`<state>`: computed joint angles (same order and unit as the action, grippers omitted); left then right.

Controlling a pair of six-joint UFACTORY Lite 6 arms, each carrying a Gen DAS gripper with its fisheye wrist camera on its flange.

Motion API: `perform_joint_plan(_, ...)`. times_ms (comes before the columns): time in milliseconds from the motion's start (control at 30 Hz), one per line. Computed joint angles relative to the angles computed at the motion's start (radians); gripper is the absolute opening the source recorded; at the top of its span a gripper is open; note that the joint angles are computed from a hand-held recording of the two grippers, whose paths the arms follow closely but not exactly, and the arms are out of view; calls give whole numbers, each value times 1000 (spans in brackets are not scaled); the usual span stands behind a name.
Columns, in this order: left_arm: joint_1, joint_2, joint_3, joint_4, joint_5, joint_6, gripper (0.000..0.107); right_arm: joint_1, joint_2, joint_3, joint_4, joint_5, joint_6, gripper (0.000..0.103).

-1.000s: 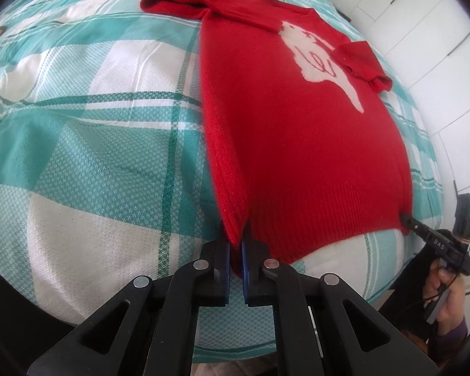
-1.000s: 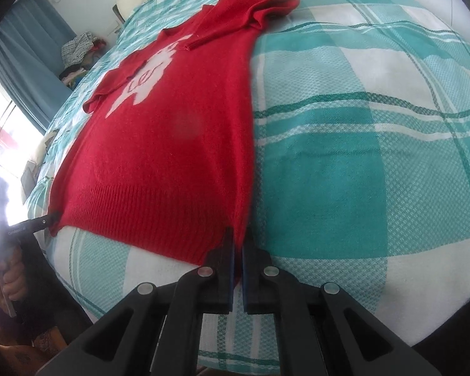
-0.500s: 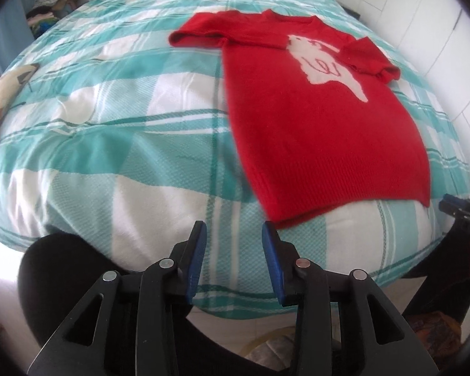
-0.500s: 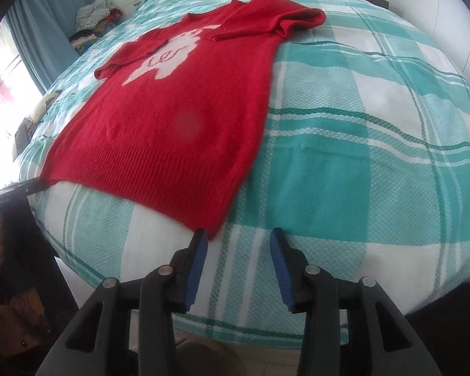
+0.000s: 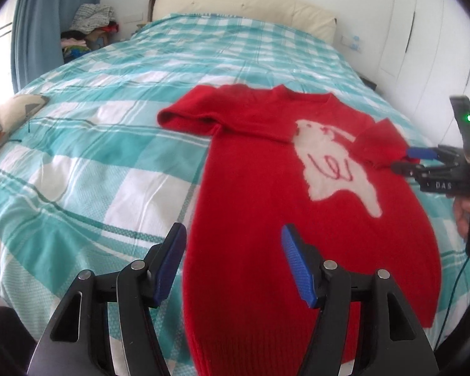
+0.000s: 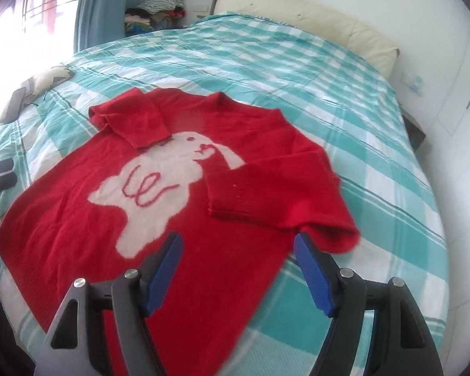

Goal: Fold small clothes
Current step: 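Open both grippers and move the right gripper to a sleeve cuff, then grasp the sleeve cuff with the right gripper and pull it outward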

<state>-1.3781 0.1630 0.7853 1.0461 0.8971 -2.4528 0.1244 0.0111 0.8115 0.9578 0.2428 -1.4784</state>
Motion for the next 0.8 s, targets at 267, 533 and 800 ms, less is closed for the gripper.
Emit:
perform_joint_plan(267, -2, 8, -4, -32, -9, 37, 63, 58, 450, 299, 355, -115, -200, 15)
perform_joint_plan(533, -17, -43, -51, -15, 1, -25, 63, -634, 298, 457, 263, 437, 65, 7)
perform_joint_plan(800, 5, -92, -133, 33, -77, -148, 63, -1040, 694, 1015, 73, 675, 421, 8)
